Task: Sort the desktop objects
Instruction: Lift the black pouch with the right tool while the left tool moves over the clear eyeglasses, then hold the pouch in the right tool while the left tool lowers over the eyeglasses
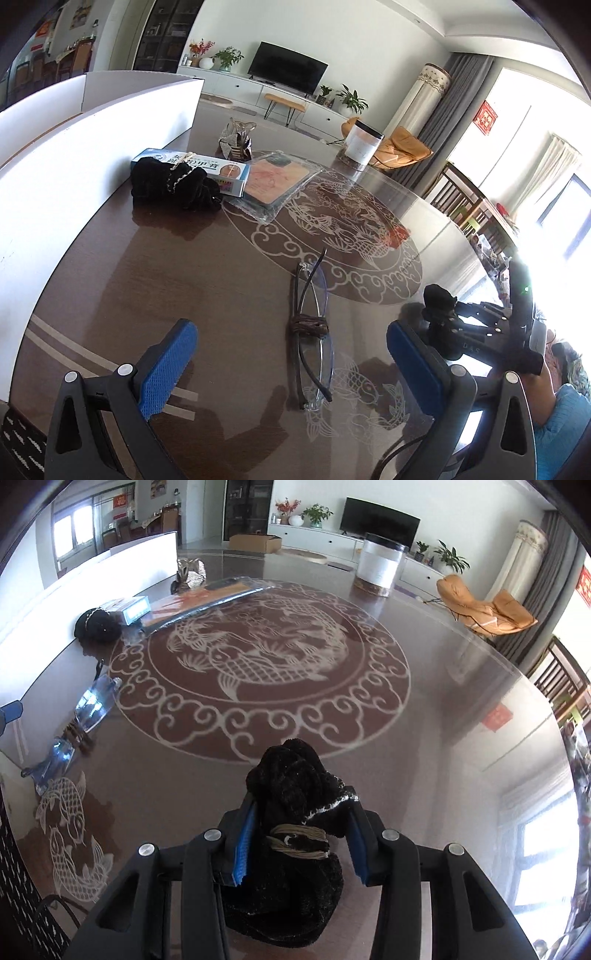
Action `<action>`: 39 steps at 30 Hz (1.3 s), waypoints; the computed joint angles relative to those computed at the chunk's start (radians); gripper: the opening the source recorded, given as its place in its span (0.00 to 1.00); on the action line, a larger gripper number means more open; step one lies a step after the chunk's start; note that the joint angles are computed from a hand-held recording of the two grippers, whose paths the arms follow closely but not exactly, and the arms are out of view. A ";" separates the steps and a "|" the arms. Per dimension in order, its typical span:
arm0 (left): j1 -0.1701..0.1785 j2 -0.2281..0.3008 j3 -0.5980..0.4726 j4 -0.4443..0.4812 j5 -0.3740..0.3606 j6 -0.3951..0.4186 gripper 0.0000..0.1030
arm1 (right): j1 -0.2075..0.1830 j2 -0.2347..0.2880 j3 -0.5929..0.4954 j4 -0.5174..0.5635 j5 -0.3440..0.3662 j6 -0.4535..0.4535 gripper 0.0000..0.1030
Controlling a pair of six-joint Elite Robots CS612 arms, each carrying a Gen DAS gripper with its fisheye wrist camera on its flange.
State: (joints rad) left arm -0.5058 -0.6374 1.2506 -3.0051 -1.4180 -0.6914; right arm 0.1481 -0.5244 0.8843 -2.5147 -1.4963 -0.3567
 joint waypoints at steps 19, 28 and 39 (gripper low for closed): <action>-0.014 0.009 -0.033 0.100 0.035 0.056 1.00 | -0.021 -0.001 0.049 -0.111 0.119 0.074 0.48; -0.017 0.009 -0.037 0.109 0.041 0.071 1.00 | -0.019 0.004 0.040 -0.107 0.092 0.094 0.58; -0.015 0.009 -0.038 0.116 0.041 0.054 1.00 | -0.020 0.008 0.029 -0.091 0.078 0.118 0.74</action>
